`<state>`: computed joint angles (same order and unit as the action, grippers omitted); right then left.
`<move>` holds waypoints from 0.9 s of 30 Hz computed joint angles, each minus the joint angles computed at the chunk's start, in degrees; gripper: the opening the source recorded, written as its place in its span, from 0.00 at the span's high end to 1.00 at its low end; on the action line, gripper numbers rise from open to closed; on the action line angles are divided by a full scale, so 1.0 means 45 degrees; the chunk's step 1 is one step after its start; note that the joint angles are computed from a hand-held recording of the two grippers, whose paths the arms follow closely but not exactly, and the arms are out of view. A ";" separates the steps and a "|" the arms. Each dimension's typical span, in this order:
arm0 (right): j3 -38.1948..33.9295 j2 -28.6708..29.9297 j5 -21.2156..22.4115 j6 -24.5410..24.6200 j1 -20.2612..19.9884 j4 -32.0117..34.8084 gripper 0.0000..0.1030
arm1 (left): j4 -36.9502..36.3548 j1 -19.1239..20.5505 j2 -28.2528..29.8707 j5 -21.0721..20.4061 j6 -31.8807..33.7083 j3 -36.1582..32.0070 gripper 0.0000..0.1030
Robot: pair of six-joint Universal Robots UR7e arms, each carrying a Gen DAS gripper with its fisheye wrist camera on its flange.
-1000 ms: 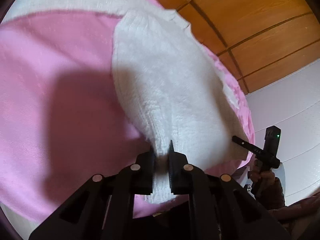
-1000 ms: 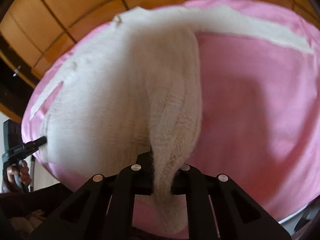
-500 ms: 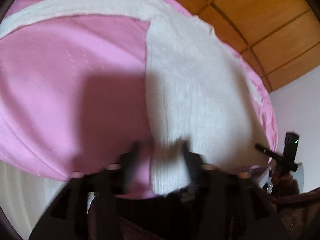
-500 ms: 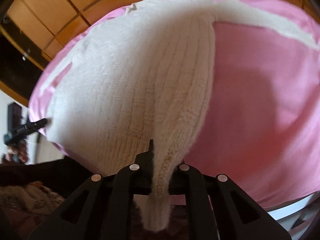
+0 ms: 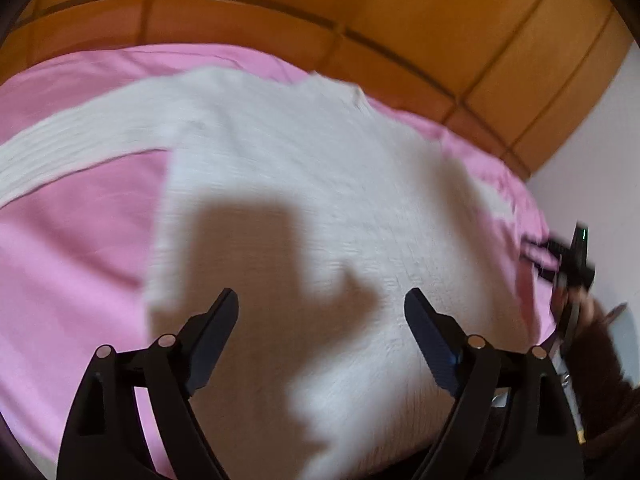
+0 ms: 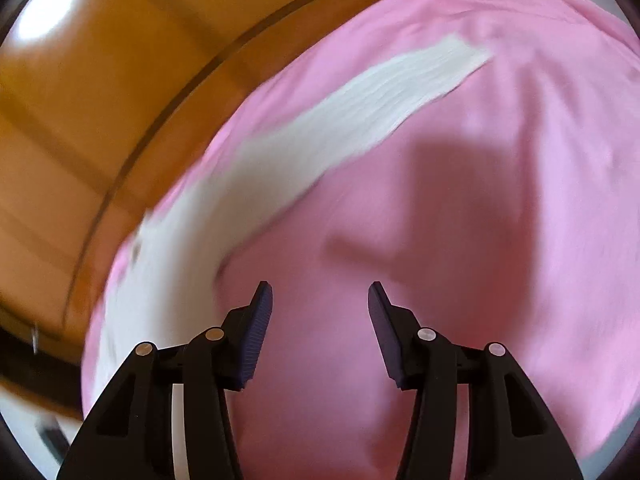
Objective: Fold small clothes
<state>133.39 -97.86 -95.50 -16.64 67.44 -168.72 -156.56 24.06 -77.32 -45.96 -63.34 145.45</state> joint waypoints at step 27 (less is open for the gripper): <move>-0.6247 0.5006 -0.4354 0.1878 -0.0373 -0.2117 0.96 | 0.0703 0.1733 0.2939 -0.0119 -0.0281 -0.2099 0.02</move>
<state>105.28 -75.33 -115.10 -8.19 65.76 -178.24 -153.40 31.86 -64.09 -46.50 -64.61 136.01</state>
